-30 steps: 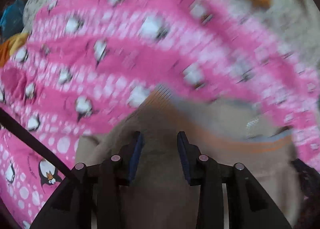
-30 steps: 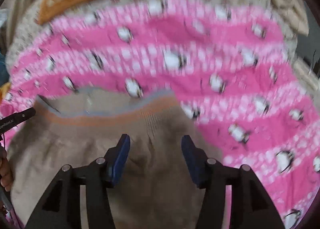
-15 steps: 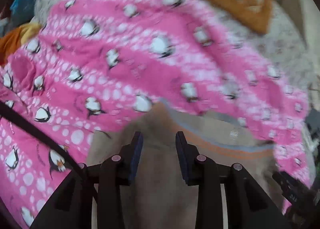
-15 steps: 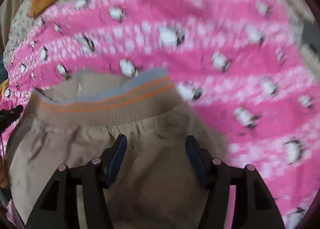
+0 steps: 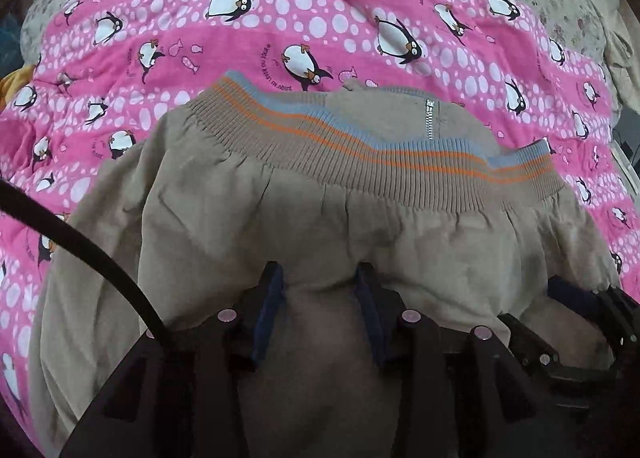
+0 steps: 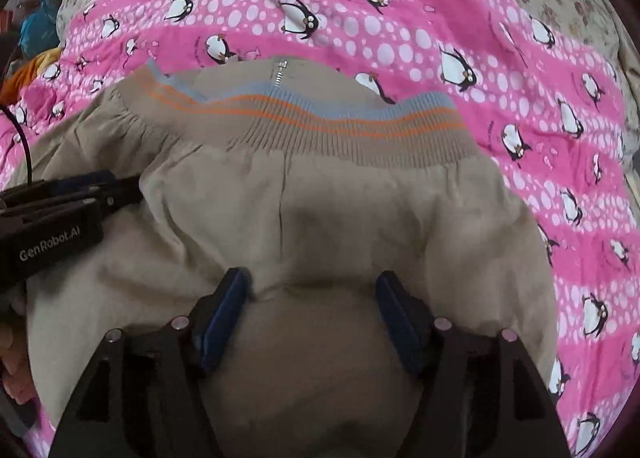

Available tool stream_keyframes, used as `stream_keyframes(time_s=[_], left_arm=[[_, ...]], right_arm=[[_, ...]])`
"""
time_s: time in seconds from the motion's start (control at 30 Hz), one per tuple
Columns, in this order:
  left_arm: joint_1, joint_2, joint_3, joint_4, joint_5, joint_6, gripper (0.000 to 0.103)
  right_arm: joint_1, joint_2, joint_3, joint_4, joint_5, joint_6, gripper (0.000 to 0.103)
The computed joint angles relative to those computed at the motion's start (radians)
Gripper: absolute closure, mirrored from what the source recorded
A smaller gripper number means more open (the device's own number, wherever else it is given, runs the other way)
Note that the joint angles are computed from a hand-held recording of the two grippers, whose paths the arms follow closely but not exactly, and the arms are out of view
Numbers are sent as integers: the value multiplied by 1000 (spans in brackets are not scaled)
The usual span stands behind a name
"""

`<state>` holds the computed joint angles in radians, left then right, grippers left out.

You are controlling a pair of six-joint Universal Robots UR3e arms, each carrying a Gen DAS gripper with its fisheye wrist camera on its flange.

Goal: Fold large clothes

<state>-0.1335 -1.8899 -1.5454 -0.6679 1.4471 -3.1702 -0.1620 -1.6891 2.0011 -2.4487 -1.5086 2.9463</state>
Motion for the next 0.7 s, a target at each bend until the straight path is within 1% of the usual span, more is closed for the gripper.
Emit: stream_keyframes(time_s=[0.13, 0.2, 0.3, 0.4, 0.47, 0.5, 0.53, 0.57, 0.6, 0.63, 0.7], left_arm=[[-12, -14, 3, 22, 18, 5, 80], [-11, -4, -22, 44, 22, 11, 80], [-10, 3, -33, 57, 19, 11, 79], [5, 52, -49, 29, -4, 10, 79], [26, 120, -95, 30, -39, 5, 79], [39, 155, -119, 35, -55, 2, 79], [59, 212, -167, 49, -77, -2, 79], [70, 242, -194, 54, -83, -2, 79], [80, 277, -226, 49, -79, 0, 79], [91, 305, -251, 13, -69, 15, 78], [126, 344, -299, -31, -93, 55, 79]], right_arm=[[-22, -13, 4, 15, 26, -26, 30], [-26, -15, -6, 21, 32, -23, 30], [-10, -82, 23, 5, 6, 17, 30], [-20, -195, 72, -2, -31, 38, 30], [-67, -291, 106, 36, -19, 51, 30], [-112, -345, 121, 80, 16, 54, 29], [-167, -387, 131, 143, 73, 37, 25], [-211, -407, 139, 194, 110, 17, 21], [-231, -398, 143, 237, 113, 10, 20], [-237, -381, 146, 260, 113, -4, 19], [-237, -396, 159, 256, 108, -39, 19]])
